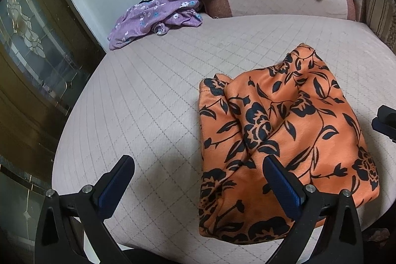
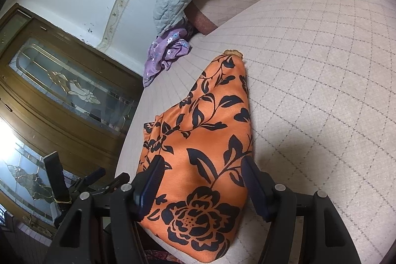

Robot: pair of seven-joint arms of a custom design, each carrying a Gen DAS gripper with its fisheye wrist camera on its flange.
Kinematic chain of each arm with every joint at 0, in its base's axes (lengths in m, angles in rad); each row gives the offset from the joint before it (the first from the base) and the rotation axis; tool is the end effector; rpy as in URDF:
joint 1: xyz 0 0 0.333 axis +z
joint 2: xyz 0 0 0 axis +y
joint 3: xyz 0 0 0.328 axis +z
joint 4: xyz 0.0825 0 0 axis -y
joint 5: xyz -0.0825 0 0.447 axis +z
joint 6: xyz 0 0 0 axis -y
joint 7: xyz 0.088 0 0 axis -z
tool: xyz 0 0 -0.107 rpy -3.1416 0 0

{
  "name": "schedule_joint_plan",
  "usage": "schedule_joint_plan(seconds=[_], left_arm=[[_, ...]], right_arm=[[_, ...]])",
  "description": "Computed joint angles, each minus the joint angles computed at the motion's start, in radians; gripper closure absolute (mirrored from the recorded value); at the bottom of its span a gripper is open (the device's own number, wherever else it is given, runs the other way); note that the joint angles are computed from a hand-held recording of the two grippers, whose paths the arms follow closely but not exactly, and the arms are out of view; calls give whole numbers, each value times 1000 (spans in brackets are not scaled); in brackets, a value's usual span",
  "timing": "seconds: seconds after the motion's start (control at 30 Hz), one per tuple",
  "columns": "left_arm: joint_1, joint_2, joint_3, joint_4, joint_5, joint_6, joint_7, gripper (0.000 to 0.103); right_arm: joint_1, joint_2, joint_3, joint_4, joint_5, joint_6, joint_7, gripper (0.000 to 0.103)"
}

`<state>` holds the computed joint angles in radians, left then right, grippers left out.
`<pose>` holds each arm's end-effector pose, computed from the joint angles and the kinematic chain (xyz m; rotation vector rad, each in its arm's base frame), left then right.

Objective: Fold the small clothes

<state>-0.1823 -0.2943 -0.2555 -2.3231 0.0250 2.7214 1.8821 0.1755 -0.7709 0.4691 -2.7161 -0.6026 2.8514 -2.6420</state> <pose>0.5028 -0.2447 0.5154 -0.9802 2.3615 -0.6007 0.3235 0.2847 0.4912 -0.7211 2.0207 -0.2836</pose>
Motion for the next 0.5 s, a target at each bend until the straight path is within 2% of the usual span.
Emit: schedule_joint_plan(seconds=[0.23,0.3,0.37,0.43,0.5], left_arm=[[32,28,-21,6,71,-3,-57,0],[60,57,-47,20,151,-41,-110,0],[35,78,-20,32,115,-69,-92,0],[17,86,3,48,67,-90,-72,0],[10,91,11,64,58,-97,-52,0]], right_arm=[[-14,47,-1,21,-25,67,-36,38],[19,97,-35,39,-9,73,-94,42],[95,176,-114,48,71,97,-194,45],[99,182,-112,59,64,72,-207,46],[86,167,-101,49,73,86,-201,46]])
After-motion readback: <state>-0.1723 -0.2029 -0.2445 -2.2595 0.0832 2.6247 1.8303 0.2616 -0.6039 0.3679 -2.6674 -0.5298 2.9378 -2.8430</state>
